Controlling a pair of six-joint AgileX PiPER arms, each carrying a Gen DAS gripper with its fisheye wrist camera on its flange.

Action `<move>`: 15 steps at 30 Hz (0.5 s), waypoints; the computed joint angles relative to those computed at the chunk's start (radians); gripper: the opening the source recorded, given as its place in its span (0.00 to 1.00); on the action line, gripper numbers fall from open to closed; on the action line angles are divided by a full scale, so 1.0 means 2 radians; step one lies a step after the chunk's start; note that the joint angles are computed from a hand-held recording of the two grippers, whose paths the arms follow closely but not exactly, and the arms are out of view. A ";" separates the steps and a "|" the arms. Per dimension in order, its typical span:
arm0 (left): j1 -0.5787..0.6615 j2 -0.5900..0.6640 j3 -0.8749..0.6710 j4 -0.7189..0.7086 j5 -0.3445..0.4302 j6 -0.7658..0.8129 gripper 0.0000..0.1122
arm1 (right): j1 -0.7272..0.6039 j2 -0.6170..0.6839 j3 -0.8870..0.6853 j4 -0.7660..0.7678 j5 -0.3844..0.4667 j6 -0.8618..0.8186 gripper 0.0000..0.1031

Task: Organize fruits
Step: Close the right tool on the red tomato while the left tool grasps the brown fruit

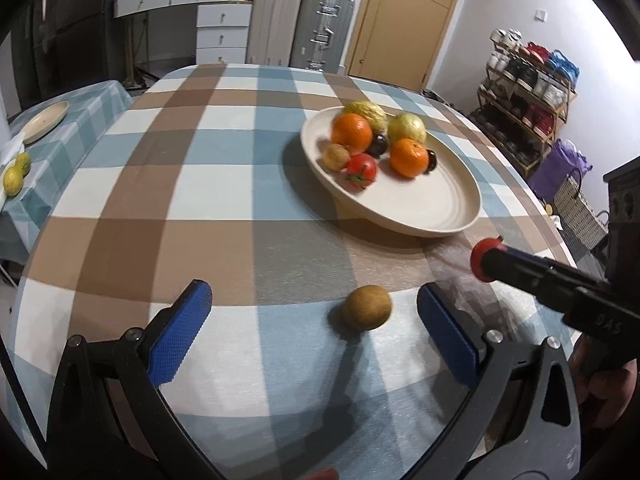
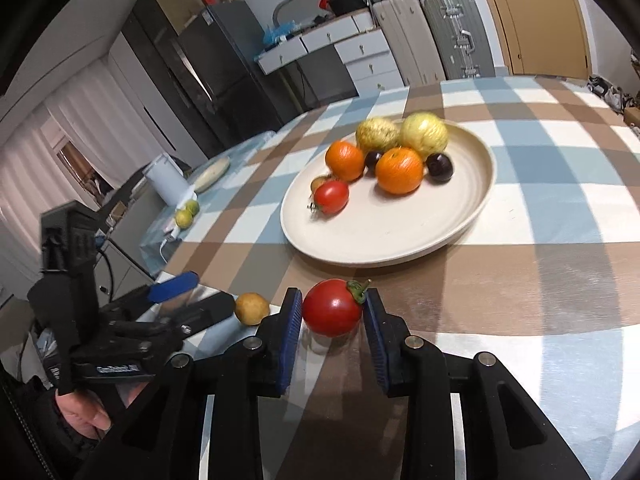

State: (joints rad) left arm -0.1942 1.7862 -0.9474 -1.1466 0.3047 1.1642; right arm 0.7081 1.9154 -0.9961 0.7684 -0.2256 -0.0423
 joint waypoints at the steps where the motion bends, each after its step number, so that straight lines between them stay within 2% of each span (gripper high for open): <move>1: -0.006 0.003 -0.005 0.017 -0.003 -0.015 0.91 | 0.001 -0.007 0.009 -0.006 -0.007 0.007 0.31; 4: -0.019 0.013 -0.022 0.068 -0.004 -0.067 0.91 | 0.003 -0.020 0.028 -0.022 -0.022 0.032 0.31; 7: -0.025 0.023 -0.038 0.112 0.016 -0.113 0.89 | 0.002 -0.027 0.044 -0.048 -0.038 0.062 0.31; 13: -0.044 0.029 -0.047 0.168 0.019 -0.161 0.66 | -0.012 -0.029 0.063 -0.135 -0.050 0.165 0.31; 15: -0.049 0.028 -0.047 0.183 0.016 -0.174 0.54 | -0.013 -0.028 0.065 -0.144 -0.053 0.173 0.31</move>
State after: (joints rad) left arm -0.2929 1.8421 -1.0420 -0.7802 0.3366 0.8157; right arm 0.6823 1.8596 -0.8666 0.4801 -0.3324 0.3038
